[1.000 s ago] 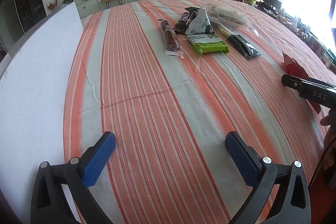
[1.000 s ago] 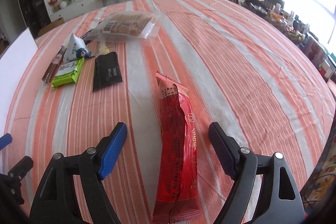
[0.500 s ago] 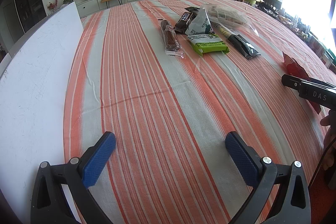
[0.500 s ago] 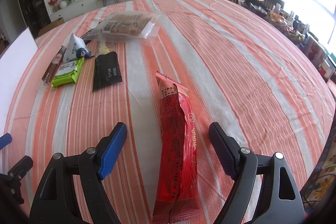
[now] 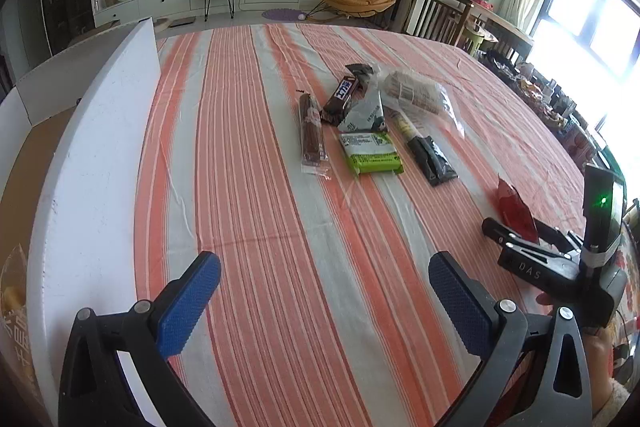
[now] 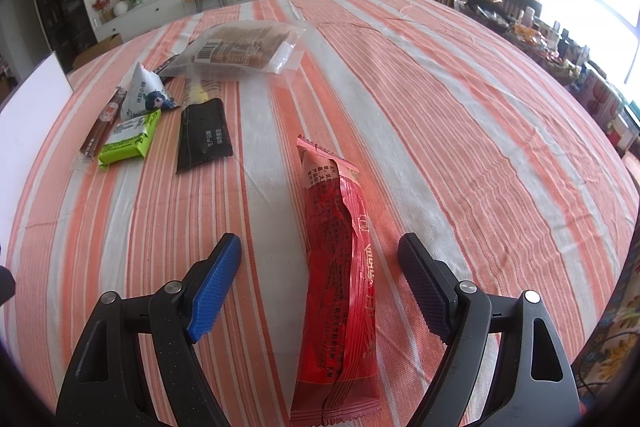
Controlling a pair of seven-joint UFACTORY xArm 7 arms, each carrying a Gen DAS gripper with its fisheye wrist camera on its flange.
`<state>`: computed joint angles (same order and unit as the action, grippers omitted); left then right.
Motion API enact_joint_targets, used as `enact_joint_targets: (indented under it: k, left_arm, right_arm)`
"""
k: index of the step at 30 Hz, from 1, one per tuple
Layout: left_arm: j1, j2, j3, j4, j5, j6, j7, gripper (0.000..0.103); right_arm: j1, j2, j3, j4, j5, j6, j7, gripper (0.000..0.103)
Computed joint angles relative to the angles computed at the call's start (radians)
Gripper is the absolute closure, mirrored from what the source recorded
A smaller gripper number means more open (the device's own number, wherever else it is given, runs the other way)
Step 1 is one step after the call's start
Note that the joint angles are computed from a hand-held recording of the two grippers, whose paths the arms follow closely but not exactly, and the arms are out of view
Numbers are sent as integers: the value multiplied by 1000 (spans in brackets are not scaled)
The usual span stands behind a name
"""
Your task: Organize snacks
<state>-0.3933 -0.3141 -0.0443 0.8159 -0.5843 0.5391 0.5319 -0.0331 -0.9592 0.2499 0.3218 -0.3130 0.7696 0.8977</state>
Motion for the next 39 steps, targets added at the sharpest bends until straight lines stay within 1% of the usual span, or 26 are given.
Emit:
enact_joint_targets:
  k: [2,3,5,7,8,9,11,13,16,17,18,19,20,21,22,25,27,28,30,32,34,35,36,37,38,39]
  left_arm:
    - [-3,43,14,82,-44,9,-16,0]
    - [9,76,4,126,-35,7,-51,0]
    - [49,169,-40,226,71,16,-178,0]
    - [71,282,-75,335,204,58,-296,1]
    - [74,331,-86,376,259,64,-353,6]
    - [74,373,-94,409,298,66,-391,12]
    - [70,456,-108,482,347,93,-419,14]
    - [56,517,-113,530,412,98,-452,20]
    - [31,581,-110,580,506,100,-498,34]
    - [25,595,-109,590,527,103,-508,43]
    - [24,607,-110,597,539,109,-511,57]
    - [20,608,-106,590,558,100,-521,62]
    - [23,592,-108,560,565,61,-512,75]
    - [27,586,-112,549,566,61,-504,84]
    - [28,570,-110,528,574,51,-506,84]
    - [60,512,-126,462,503,56,-476,85]
    - [85,441,-135,376,425,42,-428,85]
    - [94,399,-137,327,383,29,-395,85]
    - [101,314,-131,228,303,7,-321,85]
    - [97,239,-112,150,228,5,-253,85]
    - [88,167,-84,84,160,16,-192,85]
    - [82,136,-70,58,133,21,-168,85]
    - [76,108,-57,37,111,27,-147,85]
    - [69,80,-45,16,93,34,-130,85]
    - [62,56,-34,2,76,46,-114,85]
    - [55,36,-23,-8,60,58,-96,85]
  right_arm:
    - [1,0,-1,0,0,1,-2,19]
    - [2,-2,-2,0,0,2,-2,19]
    - [2,-1,-1,1,0,2,-1,19]
    - [2,-1,-1,1,0,2,-1,19]
    - [2,-1,-2,1,0,2,-2,19]
    - [2,-1,-2,1,0,2,-2,19]
    - [2,0,-2,1,-1,2,-2,19]
    - [2,0,-2,1,-1,2,-2,19]
    - [1,0,-3,1,-1,2,-2,19]
    - [1,0,-3,1,-1,2,-2,19]
    - [1,0,-3,1,-1,2,-2,19]
    - [1,0,-3,1,-1,1,-3,19]
    - [1,0,-3,1,-1,1,-3,19]
    - [1,0,-3,0,-1,0,-3,18]
    - [1,0,-3,0,-1,0,-3,18]
    - [2,-2,-4,0,1,1,-3,18]
    - [5,-25,-16,-13,9,-13,0,19]
    - [8,-67,-34,-38,20,-38,8,19]
    - [5,-218,-83,-121,50,-119,28,19]
    - [-14,-421,-137,-225,99,-183,51,19]
    - [-53,-573,-189,-289,155,-157,68,18]
    - [-75,-615,-211,-303,183,-127,75,17]
    - [-94,-630,-226,-305,208,-99,78,18]
    - [-101,-611,-238,-296,228,-83,70,18]
    - [-96,-566,-233,-274,241,-79,54,18]
    - [-85,-505,-213,-241,242,-78,31,18]
